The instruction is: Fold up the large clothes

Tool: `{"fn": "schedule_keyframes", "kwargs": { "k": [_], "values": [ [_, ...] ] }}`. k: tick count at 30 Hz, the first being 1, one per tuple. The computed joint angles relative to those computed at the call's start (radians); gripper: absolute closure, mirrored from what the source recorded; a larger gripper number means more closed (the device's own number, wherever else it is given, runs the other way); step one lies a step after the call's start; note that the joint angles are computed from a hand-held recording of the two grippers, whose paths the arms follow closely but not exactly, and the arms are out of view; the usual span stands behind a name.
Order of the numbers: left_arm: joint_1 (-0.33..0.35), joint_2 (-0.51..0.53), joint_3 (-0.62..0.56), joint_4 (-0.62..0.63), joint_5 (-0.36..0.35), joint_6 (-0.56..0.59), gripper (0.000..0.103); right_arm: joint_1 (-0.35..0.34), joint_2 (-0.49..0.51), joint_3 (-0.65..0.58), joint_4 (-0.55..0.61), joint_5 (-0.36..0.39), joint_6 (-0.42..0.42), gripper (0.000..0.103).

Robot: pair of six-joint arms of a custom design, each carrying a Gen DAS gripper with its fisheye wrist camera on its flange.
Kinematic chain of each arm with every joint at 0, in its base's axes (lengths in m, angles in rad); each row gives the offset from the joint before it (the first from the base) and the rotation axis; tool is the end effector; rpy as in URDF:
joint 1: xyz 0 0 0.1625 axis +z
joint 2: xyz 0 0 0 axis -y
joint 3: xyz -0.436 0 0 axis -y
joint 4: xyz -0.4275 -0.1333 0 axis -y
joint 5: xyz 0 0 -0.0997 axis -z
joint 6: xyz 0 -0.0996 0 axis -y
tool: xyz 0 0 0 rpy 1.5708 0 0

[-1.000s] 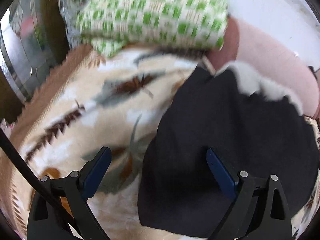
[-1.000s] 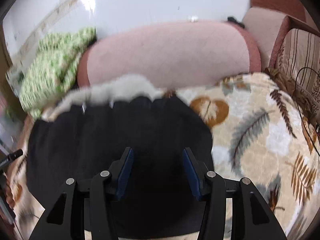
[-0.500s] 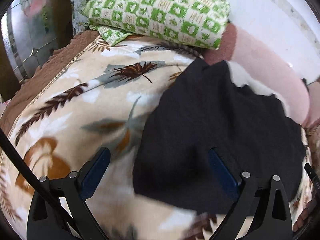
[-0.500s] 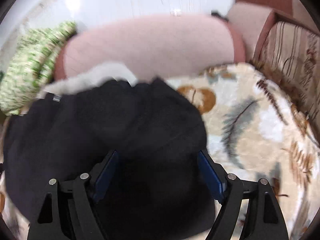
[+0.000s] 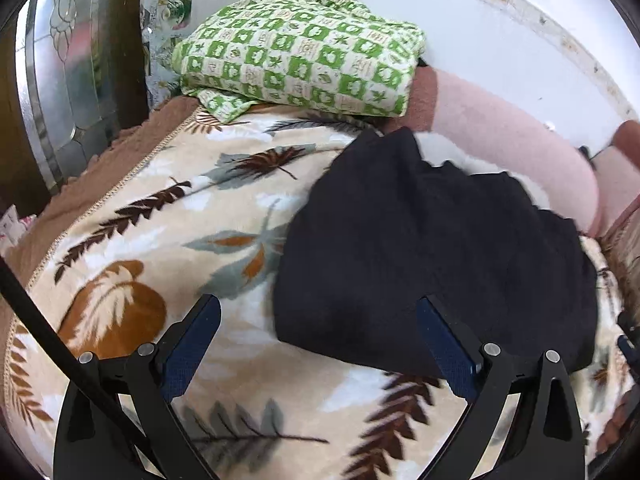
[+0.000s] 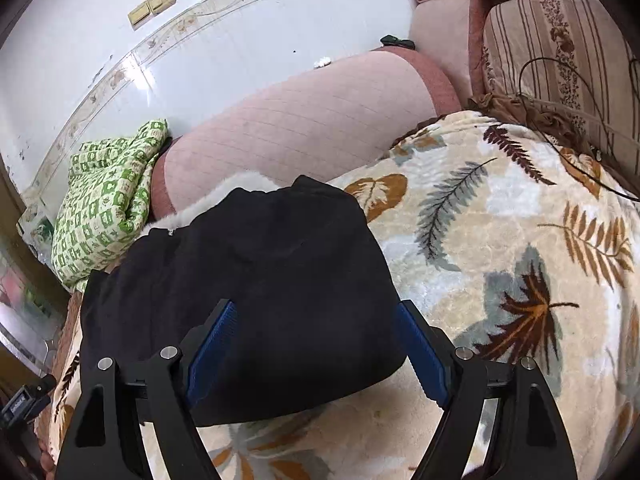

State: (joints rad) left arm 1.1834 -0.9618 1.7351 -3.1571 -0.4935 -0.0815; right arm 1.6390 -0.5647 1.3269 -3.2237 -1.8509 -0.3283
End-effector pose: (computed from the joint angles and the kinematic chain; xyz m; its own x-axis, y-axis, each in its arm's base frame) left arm -0.0440 -0.6929 0.2615 -0.6991 -0.4638 -0.5442 0.2034 0.6006 -0.7732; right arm 0.1610 -0.8055 0.1180 -0.9076 -0.0613 0.4153 -0.3544 0.6419 -0.6799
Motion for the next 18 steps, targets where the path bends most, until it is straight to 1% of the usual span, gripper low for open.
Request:
{"fn": "schedule_keyframes", "kwargs": {
  "k": [3,9,11,14,15,17,18],
  "values": [
    [0.016,0.003,-0.022,0.027,-0.014,-0.023,0.004,-0.002,0.028,-0.038,0.013,-0.02,-0.022,0.018],
    [0.028,0.022,-0.051,0.038,0.004,-0.02,0.004,-0.016,0.061,-0.09,0.076,-0.051,-0.057,0.018],
    [0.035,0.023,-0.056,0.057,-0.006,-0.034,0.004,-0.023,0.064,-0.098,0.091,-0.05,-0.046,0.016],
    [0.047,0.026,-0.068,0.083,-0.024,-0.048,0.004,-0.036,0.063,-0.106,0.13,-0.027,-0.007,0.013],
    [0.055,0.025,-0.073,0.108,-0.034,-0.068,0.004,-0.04,0.062,-0.107,0.141,-0.018,0.009,0.012],
    [0.069,0.018,-0.078,0.136,-0.072,-0.101,0.004,-0.045,0.062,-0.11,0.155,-0.007,0.026,0.01],
    [0.08,0.011,-0.079,0.148,-0.107,-0.124,0.004,-0.048,0.06,-0.111,0.166,0.004,0.035,0.009]
  ]
}}
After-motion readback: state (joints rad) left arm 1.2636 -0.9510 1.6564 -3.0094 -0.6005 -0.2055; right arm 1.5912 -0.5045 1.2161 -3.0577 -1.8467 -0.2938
